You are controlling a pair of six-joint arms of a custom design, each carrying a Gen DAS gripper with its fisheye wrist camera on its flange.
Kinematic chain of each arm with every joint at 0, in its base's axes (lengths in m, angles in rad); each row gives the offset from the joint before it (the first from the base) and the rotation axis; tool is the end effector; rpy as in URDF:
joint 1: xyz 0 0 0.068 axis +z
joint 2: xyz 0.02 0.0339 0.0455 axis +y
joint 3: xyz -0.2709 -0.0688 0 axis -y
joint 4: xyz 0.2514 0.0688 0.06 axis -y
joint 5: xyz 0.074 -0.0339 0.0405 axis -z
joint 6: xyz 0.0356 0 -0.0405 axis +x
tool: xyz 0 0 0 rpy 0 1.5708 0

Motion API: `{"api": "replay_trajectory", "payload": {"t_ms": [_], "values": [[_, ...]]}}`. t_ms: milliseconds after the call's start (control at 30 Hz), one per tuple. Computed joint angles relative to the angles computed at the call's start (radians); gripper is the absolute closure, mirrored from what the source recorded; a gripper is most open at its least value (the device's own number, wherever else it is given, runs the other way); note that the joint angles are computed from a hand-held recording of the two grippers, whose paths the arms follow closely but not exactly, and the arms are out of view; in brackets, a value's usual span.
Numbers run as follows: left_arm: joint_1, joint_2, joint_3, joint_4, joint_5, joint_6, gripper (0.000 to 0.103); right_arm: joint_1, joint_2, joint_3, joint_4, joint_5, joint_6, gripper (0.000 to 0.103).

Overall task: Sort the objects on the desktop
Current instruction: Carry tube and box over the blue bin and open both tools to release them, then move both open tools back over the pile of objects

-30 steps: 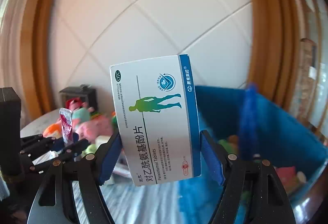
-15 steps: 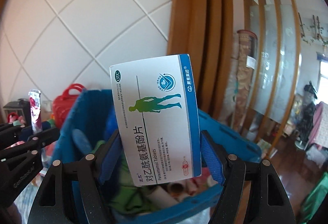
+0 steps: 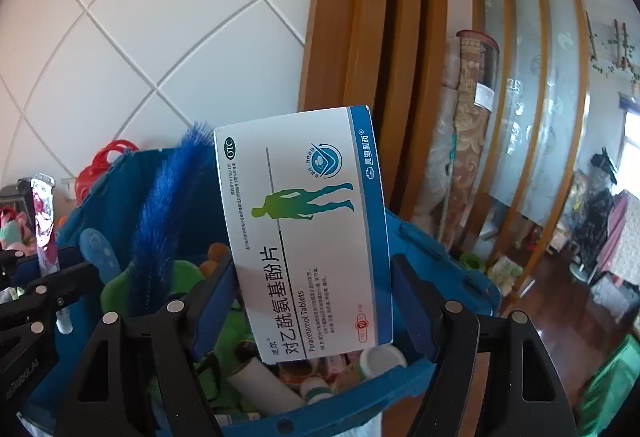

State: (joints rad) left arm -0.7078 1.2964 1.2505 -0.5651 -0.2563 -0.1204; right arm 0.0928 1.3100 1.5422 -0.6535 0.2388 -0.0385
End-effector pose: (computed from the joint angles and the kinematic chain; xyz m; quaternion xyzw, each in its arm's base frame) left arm 0.2257 -0.1812 0.3605 0.1982 0.8592 -0.0805 0.4648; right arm 0.2797 0.0176 0.4471 0.0099 0.8358 -0.0853 0.5423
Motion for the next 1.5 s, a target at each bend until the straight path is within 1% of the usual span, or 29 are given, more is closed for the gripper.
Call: {"api": "replay_trajectory", "payload": {"t_ms": [67, 100, 133, 200, 233, 267, 333, 400, 433, 600, 733, 833, 900, 1000, 1067, 1133, 1167, 1267, 1333, 1367, 1500], "values": [[-0.001, 0.0, 0.002, -0.005, 0.012, 0.009, 0.086, 0.001, 0.007, 0.001, 0.007, 0.02, -0.002, 0.024], [-0.004, 0.0, 0.002, -0.009, 0.011, 0.016, 0.084, 0.002, 0.007, -0.001, 0.01, 0.022, -0.001, 0.014], [-0.007, -0.003, -0.001, -0.01, 0.005, 0.022, 0.081, 0.002, 0.002, -0.007, 0.017, 0.018, -0.001, 0.007], [-0.006, -0.012, -0.011, -0.003, -0.001, 0.024, 0.062, 0.007, -0.007, -0.016, 0.025, 0.021, -0.006, 0.004], [-0.002, -0.022, -0.02, 0.003, -0.002, 0.023, 0.058, 0.012, -0.012, -0.021, 0.028, 0.031, -0.007, 0.001], [0.003, -0.036, -0.032, 0.012, 0.001, 0.025, 0.053, 0.017, -0.018, -0.027, 0.03, 0.04, -0.007, 0.0], [0.012, -0.058, -0.046, 0.022, 0.003, 0.032, 0.051, 0.019, -0.029, -0.034, 0.03, 0.046, -0.001, 0.0], [0.027, -0.093, -0.068, 0.029, 0.006, 0.042, 0.044, 0.027, -0.04, -0.038, 0.024, 0.057, 0.01, 0.0], [0.036, -0.11, -0.08, 0.033, 0.004, 0.046, 0.043, 0.033, -0.043, -0.036, 0.02, 0.064, 0.016, 0.0], [0.128, -0.215, -0.141, 0.043, 0.04, 0.085, 0.041, 0.085, -0.071, -0.027, 0.0, 0.075, 0.056, 0.0], [0.317, -0.316, -0.186, 0.016, 0.161, 0.135, 0.041, 0.203, -0.085, -0.005, -0.003, 0.125, 0.081, 0.0], [0.564, -0.367, -0.217, -0.008, 0.331, 0.222, 0.041, 0.313, -0.075, 0.03, -0.004, 0.154, 0.1, 0.0], [0.785, -0.368, -0.234, -0.018, 0.459, 0.301, 0.041, 0.413, -0.041, 0.075, -0.012, 0.193, 0.113, 0.0], [1.089, -0.31, -0.249, -0.019, 0.622, 0.425, 0.041, 0.554, 0.046, 0.161, -0.034, 0.259, 0.129, 0.0], [1.248, -0.24, -0.247, -0.01, 0.692, 0.505, 0.041, 0.632, 0.112, 0.22, -0.05, 0.291, 0.137, 0.0], [1.378, -0.148, -0.236, 0.01, 0.737, 0.585, 0.041, 0.706, 0.184, 0.272, -0.051, 0.305, 0.143, 0.0], [1.439, -0.082, -0.223, 0.026, 0.744, 0.628, 0.041, 0.732, 0.217, 0.295, -0.053, 0.306, 0.149, 0.0], [1.556, 0.096, -0.18, 0.086, 0.736, 0.719, 0.041, 0.792, 0.365, 0.413, -0.103, 0.29, 0.187, 0.0], [1.608, 0.213, -0.137, 0.111, 0.715, 0.752, 0.041, 0.805, 0.483, 0.502, -0.151, 0.236, 0.218, 0.0], [1.639, 0.295, -0.105, 0.131, 0.716, 0.764, 0.041, 0.807, 0.531, 0.536, -0.17, 0.215, 0.228, 0.0], [1.681, 0.511, -0.023, 0.165, 0.66, 0.812, 0.041, 0.801, 0.771, 0.692, -0.265, 0.15, 0.266, 0.0]]}}
